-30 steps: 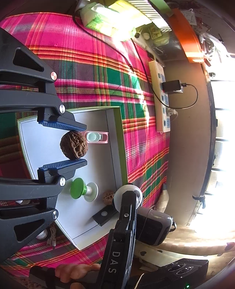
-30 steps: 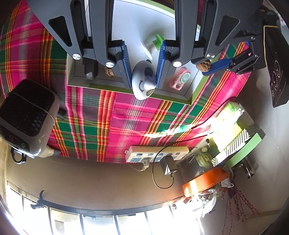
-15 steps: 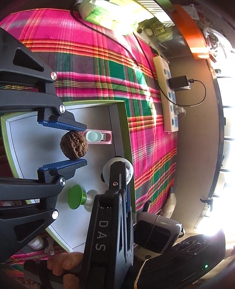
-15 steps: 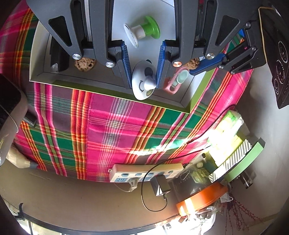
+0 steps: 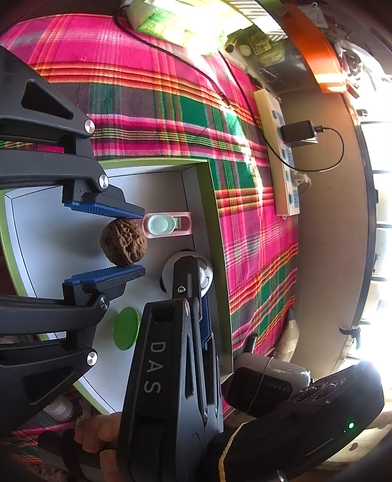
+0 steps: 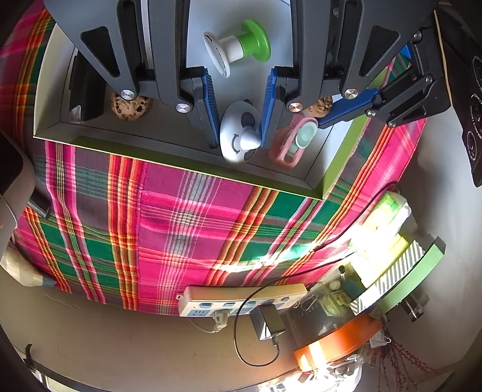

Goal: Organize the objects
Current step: 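Carry the white round toy and walnut over the white box lid, then open both grippers to drop the white round toy and walnut into the lid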

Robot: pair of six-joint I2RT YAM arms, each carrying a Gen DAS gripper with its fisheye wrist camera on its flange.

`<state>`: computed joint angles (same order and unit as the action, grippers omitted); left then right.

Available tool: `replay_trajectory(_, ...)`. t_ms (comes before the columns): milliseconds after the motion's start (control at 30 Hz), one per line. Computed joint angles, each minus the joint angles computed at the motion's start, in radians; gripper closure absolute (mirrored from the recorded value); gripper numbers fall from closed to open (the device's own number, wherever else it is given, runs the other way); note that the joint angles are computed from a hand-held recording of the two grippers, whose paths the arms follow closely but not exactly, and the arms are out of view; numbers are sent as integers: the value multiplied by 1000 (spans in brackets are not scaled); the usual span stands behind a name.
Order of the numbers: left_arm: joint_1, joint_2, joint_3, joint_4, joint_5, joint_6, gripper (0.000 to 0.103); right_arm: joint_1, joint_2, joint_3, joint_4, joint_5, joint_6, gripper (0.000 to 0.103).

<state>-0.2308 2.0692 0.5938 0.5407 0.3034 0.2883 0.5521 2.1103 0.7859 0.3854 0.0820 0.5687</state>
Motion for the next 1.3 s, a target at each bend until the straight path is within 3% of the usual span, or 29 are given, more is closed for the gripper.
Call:
replay_trajectory(667, -3, 2, -2, 5, -6, -2, 73, 9, 12, 13, -6, 15, 3, 74)
replay_trajectory(833, -4, 0, -4, 8, -13, 5, 73, 12, 12, 14, -8, 18, 8, 62)
replay_trajectory(1167, -1, -14, -26, 28, -19, 3, 68, 21, -10, -1, -14, 51, 26, 61)
replay_trajectory(1300, 2, -30, -42, 32, -17, 4, 66, 36, -29, -13, -13, 75, 28, 55)
